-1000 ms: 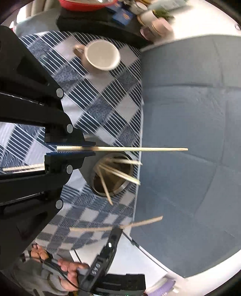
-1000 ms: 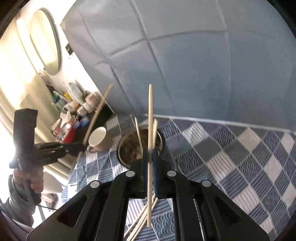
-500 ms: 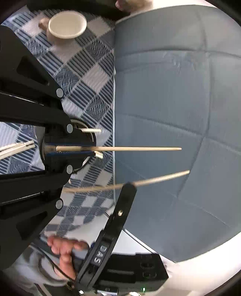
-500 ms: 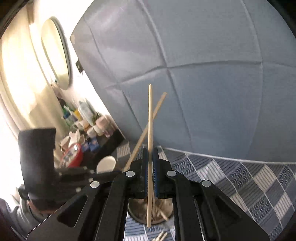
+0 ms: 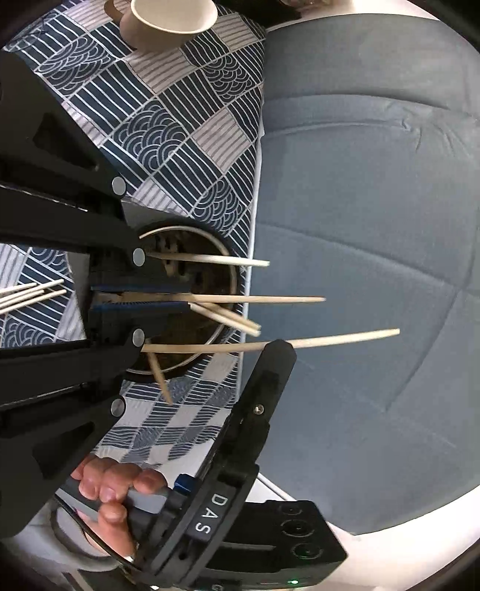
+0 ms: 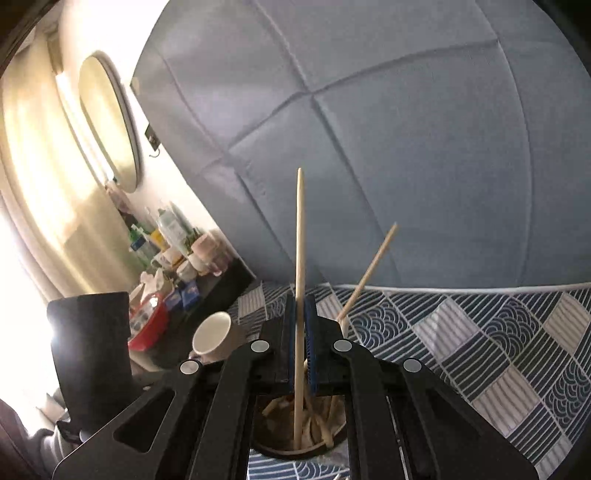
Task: Organize utensils
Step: 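Open the left gripper over the holder while the right gripper releases its stick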
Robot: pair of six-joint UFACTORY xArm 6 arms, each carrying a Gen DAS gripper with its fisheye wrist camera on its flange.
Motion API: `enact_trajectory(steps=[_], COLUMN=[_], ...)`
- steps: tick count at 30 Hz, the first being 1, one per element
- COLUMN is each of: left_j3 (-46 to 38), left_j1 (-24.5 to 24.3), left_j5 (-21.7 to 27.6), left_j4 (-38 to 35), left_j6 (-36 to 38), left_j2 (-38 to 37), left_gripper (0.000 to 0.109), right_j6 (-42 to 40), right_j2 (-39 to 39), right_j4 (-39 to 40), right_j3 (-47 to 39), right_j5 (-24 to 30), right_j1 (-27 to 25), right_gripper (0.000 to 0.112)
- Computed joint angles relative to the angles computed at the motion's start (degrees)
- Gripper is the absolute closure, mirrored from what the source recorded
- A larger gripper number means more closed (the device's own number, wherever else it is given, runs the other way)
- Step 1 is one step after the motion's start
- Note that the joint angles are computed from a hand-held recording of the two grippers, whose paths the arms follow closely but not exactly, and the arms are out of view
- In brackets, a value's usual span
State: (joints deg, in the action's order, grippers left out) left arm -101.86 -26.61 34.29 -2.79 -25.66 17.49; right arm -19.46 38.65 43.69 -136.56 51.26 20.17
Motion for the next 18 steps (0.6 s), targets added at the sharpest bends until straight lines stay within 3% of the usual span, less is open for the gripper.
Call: enact_trajectory(steps=[5, 11, 14, 18], left_j3=[-1.83, -1.87, -3.25, -0.24], left_j1=[-0.76, -1.55, -2.03, -1.86], left_j5=[3.7, 3.95, 5.55, 4.12], left_j4=[4.97, 7.54, 9.25, 9.2], left_j6=[-2.36, -1.48, -0.7, -2.6], left_j2=[0.54, 0.43, 1.09, -1.48], left_gripper=[0.103, 0.08, 0.073, 0.068], right_j6=[-1.42, -2.5, -2.66, -3.22], right_j2=[-3.51, -7.4, -9.01, -11.27], right_j4=[-1.31, -2.29, -2.67, -1.51], right_j3=[6.09, 12.88, 15.62, 18.7], right_j5=[-2.9, -5.69, -6.71, -7.79], right_j1=[0.65, 1.17, 1.23, 0.76], right_gripper=[0.107, 0.105, 0.104, 0.103])
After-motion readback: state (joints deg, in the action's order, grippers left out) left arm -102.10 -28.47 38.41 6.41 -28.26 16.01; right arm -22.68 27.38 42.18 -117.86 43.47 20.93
